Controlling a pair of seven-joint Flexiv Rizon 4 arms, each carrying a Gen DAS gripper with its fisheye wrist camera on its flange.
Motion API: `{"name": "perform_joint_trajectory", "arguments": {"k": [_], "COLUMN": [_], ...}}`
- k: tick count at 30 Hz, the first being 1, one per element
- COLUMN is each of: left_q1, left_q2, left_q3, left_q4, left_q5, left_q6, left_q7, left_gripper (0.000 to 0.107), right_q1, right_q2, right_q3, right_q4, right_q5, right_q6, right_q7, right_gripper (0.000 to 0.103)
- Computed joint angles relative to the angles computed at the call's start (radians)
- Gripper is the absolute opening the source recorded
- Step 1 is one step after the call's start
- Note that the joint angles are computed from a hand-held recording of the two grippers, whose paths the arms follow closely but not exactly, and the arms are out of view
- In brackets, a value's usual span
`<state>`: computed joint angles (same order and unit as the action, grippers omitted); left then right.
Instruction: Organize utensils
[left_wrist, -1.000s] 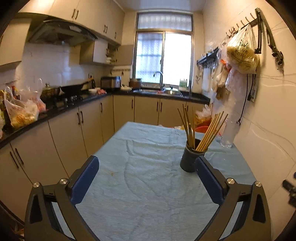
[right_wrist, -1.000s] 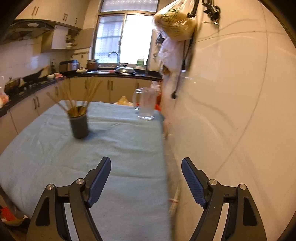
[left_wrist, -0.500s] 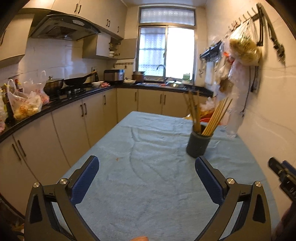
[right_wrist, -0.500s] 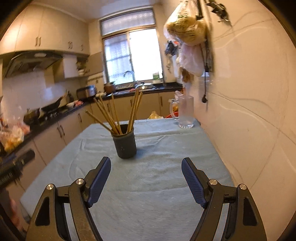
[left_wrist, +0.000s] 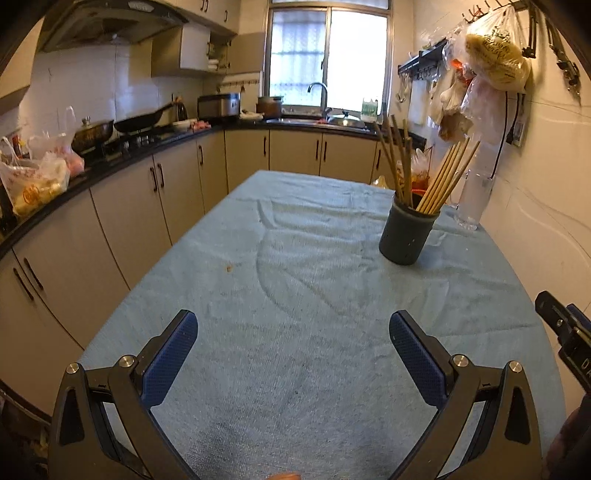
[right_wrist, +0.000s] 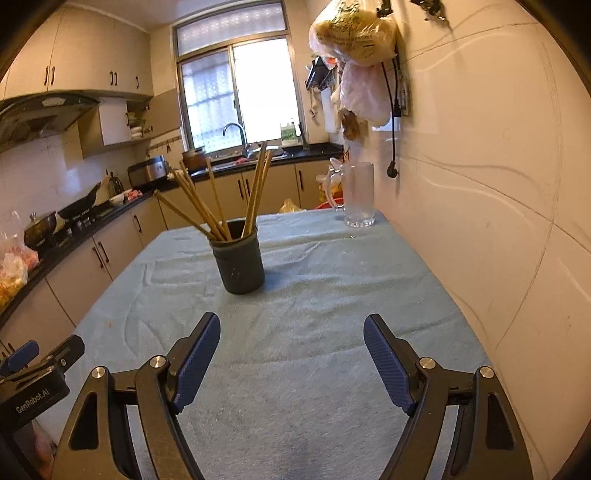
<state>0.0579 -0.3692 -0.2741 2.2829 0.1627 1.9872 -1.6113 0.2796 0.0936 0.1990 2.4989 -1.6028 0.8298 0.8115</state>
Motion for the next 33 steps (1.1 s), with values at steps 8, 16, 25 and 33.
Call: {"name": "perform_joint_trajectory", "arguments": {"k": [8,16,25,33], "left_q1": [0.153,0.212,0.200,0.230], "left_q2": [-0.027,-0.052,-0.062,-0.073], "left_q3": [-0.144,-0.196,-0.175,-0.199], "left_q4": [-0.004,-0.003,-0.002,-0.004], "left_q5": [0.039,0.028,0.011,0.020], "left_q6": [-0.065,-0.077,-0.071,-0.081], "left_q7": [-0.016,-0.001,0.019,0.020], "left_gripper": [0.103,0.103,0.103,0.103], "right_q1": [0.016,0.035,0.055,0.063], "right_q2": [-0.058,-0.088,-0.118,-0.139], "right_q3": [-0.002,0.000,0.000,-0.005], "right_q4": [-0.038,-0.065,-0.095,-0.111], "right_q5": [0.023,0.056,0.066,0.082], "right_q6": [0.000,-0.019,-0.039,-0.040], "right_q7": [-0.035,-0.069,-0.103,-0.125], "right_gripper": [0.084,0.084,0.084,0.085]}}
